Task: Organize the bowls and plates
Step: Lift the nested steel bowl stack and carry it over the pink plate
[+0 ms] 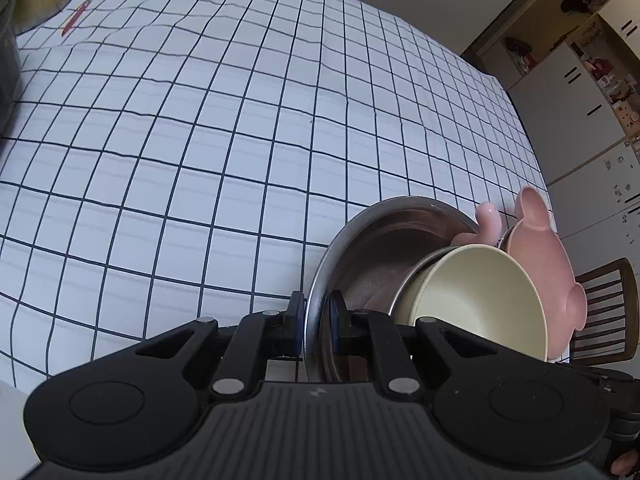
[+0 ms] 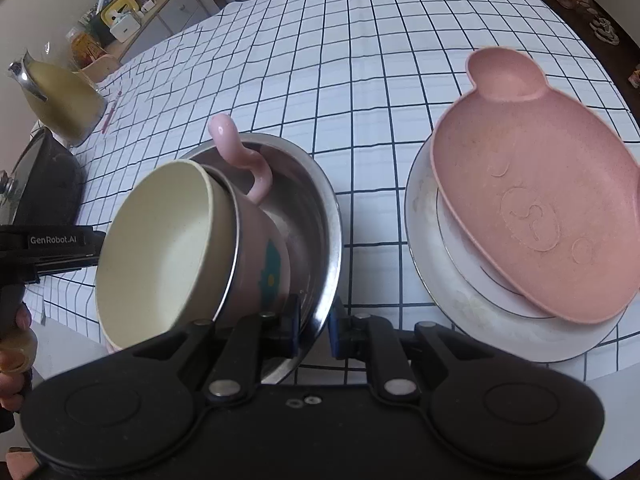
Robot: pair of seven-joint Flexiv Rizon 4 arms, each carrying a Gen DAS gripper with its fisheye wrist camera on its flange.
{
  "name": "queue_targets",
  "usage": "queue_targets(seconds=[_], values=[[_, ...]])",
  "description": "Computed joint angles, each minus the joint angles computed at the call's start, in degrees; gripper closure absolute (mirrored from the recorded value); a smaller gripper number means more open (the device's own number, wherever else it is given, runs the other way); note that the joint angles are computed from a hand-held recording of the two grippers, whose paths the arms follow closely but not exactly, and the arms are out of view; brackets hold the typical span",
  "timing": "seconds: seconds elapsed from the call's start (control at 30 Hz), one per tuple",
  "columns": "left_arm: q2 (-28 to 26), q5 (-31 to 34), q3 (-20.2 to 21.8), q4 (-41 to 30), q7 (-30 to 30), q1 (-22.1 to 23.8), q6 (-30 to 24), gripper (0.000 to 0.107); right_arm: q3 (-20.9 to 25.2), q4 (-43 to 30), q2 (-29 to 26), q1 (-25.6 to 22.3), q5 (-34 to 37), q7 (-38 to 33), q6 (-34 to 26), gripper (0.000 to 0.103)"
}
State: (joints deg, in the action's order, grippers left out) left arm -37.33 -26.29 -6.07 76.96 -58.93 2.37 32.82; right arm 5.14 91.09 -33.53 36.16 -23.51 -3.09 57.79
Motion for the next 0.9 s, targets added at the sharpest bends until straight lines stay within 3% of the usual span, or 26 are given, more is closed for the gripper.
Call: queue_targets(seconds=[0.43,0.9], values=[[3.5,-1.3,-1.5,0.8,2.4,-1.8,0.9,0.095,-1.0,4.7,6.1,0.1,-4.3,4.4,-1.2,0.089],[0.2,0.0,-3.6,-5.4,3.4,-8.1,-0.3,0.095,0.3,15.6,14.9,-3.9,-10.3,13.6,-3.3,0.089]])
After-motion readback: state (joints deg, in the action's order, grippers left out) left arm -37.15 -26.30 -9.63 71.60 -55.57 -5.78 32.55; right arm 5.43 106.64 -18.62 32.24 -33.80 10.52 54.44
